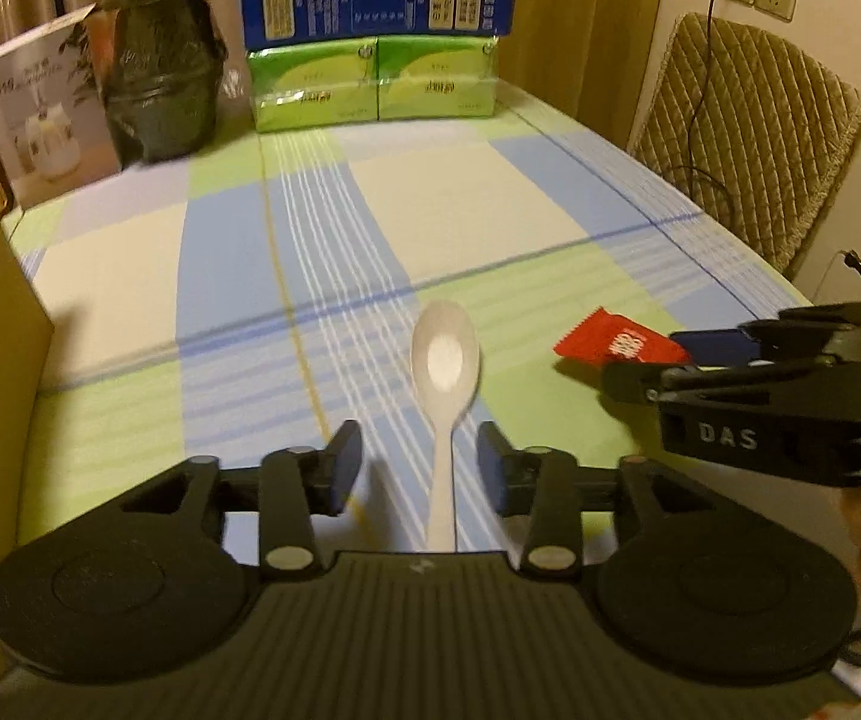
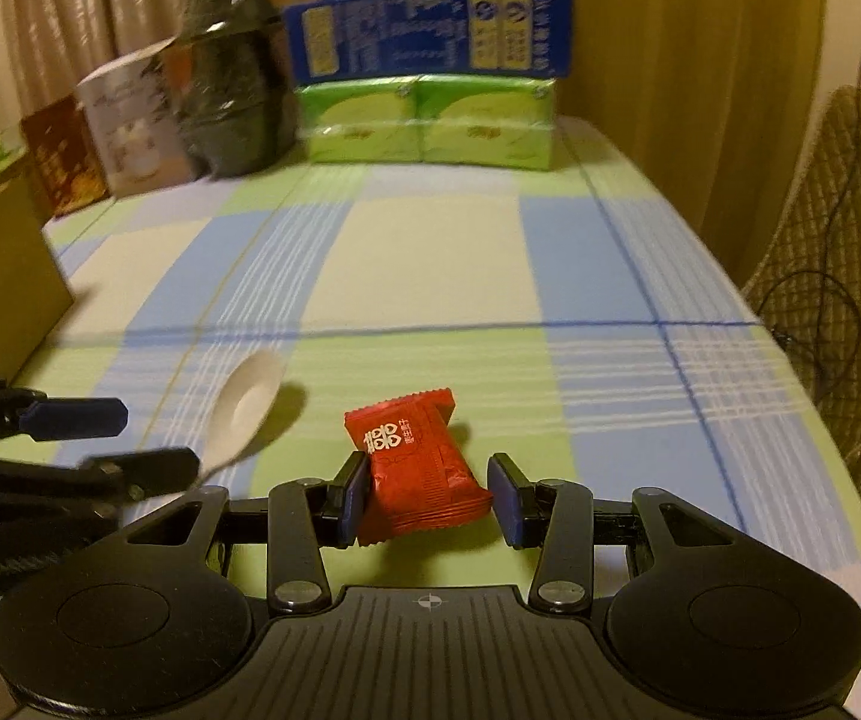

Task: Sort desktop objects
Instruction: 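Lift the spoon and candy packet and carry both toward the cardboard box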

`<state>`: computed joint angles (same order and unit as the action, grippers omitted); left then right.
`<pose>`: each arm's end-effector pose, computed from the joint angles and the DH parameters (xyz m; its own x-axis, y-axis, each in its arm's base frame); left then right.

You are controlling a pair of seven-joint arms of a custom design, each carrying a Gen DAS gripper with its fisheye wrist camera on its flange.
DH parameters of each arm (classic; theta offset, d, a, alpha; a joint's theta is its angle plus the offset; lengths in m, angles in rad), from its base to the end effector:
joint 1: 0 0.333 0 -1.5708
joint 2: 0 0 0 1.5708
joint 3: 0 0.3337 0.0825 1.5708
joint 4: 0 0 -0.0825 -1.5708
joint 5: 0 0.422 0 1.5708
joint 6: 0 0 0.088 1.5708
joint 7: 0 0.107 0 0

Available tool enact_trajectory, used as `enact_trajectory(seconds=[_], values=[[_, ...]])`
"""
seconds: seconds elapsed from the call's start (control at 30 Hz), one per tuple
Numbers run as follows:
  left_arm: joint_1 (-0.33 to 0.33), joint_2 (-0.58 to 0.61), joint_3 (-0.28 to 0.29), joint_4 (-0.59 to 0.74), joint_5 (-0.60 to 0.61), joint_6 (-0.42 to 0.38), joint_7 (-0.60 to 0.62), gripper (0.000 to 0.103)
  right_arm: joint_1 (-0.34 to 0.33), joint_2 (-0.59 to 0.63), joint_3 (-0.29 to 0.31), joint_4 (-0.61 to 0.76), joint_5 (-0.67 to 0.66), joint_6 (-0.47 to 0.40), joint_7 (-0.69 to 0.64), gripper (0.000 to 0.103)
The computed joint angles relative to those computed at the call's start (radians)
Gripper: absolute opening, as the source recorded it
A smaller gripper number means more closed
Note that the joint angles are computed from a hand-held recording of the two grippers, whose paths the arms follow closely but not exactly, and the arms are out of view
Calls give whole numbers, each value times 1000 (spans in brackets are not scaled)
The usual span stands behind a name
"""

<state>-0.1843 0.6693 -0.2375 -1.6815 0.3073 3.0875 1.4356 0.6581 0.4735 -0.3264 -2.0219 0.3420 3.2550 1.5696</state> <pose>0.7014 -0.3062 0.2971 -0.4669 -0.8842 0.0166 -0.6457 0.3280 -0.6895 0.6480 0.2074 0.3046 0.0989 -0.9929 -0.0669 -0.7037 -0.0222 -0.7102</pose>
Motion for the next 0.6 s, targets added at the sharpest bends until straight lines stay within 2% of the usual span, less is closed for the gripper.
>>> enact_trajectory(seconds=[0.1,0.2,0.3,0.4,0.43,0.5,0.6], values=[[-17,47,11,55,13,20,7,56,8,10,-17,14,20,3,19,40],[-22,100,6,117,28,19,36,56,-7,13,-6,23,24,-3,29,40],[-36,139,15,164,30,18,41,55,-25,13,12,25,20,-3,34,40],[-14,172,-18,200,22,8,65,55,-38,13,25,27,19,0,40,40],[-10,179,-23,207,20,8,73,53,-41,11,28,26,19,2,41,40],[-1,190,-35,218,15,2,88,42,-46,11,34,27,19,6,40,40],[2,195,-41,220,5,7,97,42,-59,11,49,30,24,10,39,40]])
